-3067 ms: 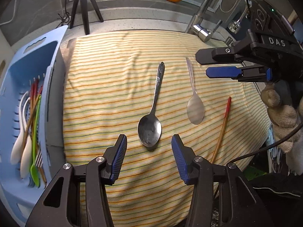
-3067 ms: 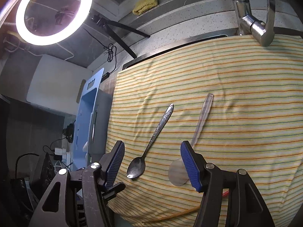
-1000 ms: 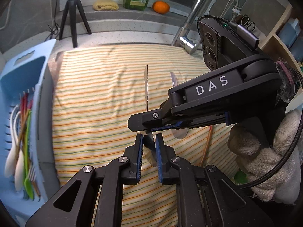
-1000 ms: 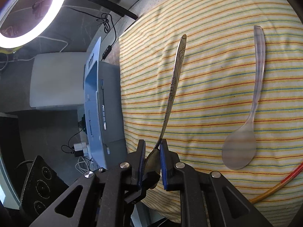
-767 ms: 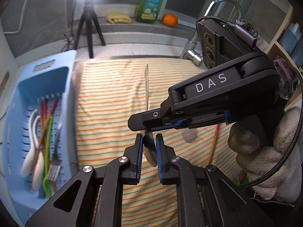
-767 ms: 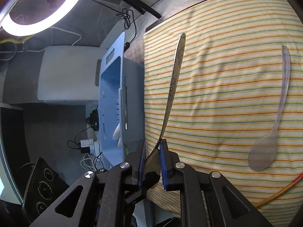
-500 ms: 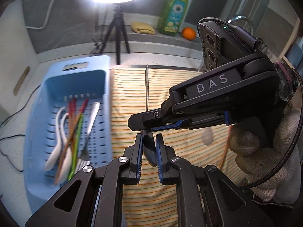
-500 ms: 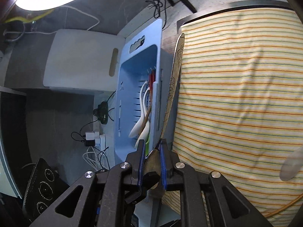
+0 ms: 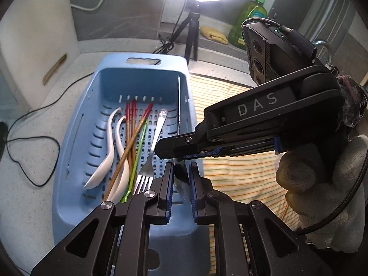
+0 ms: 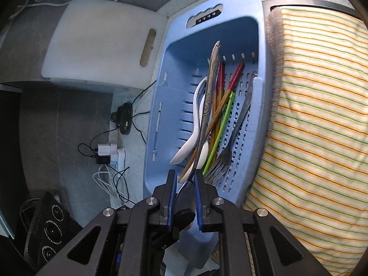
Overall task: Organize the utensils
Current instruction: 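Carry the silver spoon into the blue basket and open the right tool, then move both tools back over the plastic spoon and red chopstick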
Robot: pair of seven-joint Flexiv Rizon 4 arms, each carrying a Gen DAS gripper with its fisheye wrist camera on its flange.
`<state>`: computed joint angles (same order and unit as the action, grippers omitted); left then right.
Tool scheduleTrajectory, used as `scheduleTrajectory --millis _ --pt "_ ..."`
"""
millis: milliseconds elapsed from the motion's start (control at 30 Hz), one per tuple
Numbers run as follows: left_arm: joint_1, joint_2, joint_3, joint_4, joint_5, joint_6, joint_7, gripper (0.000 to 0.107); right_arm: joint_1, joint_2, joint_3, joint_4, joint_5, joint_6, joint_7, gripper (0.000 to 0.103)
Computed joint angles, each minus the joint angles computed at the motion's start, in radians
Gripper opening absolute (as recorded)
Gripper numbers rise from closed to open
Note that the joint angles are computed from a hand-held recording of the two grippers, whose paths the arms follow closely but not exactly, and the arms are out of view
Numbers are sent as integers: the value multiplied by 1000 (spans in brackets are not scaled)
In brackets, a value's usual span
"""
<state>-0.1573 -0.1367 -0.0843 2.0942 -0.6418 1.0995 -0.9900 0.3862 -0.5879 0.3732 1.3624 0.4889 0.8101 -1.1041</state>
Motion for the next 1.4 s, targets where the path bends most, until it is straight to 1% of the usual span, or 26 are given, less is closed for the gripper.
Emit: scheduleTrajectory --millis 133,300,433,533,867,1000,1167,1400 --pt "12 -5 1 4 -46 -33 9 11 18 -19 -10 -10 -23 -13 21 14" --pt "18 -9 5 4 -57 -72 1 11 29 -26 -14 -15 -46 -22 46 14" --pt "21 -12 5 0 -68 -103 -1 12 31 -15 -18 -12 -66 -24 41 16" --pt "20 -11 5 -1 -72 -110 -2 11 26 -6 -17 -5 -71 -21 30 16" --pt "15 -26 4 -16 -35 -102 -35 12 2 28 -13 29 -46 12 9 16" --pt "14 -20 4 -16 -21 -98 -40 14 -10 54 -14 52 -38 24 -3 16" --pt "12 -15 8 -20 6 -95 -60 14 -22 92 -20 92 -29 49 0 17" --pt "0 -6 -1 -36 27 -101 -41 14 -38 176 -40 195 -38 108 4 19"
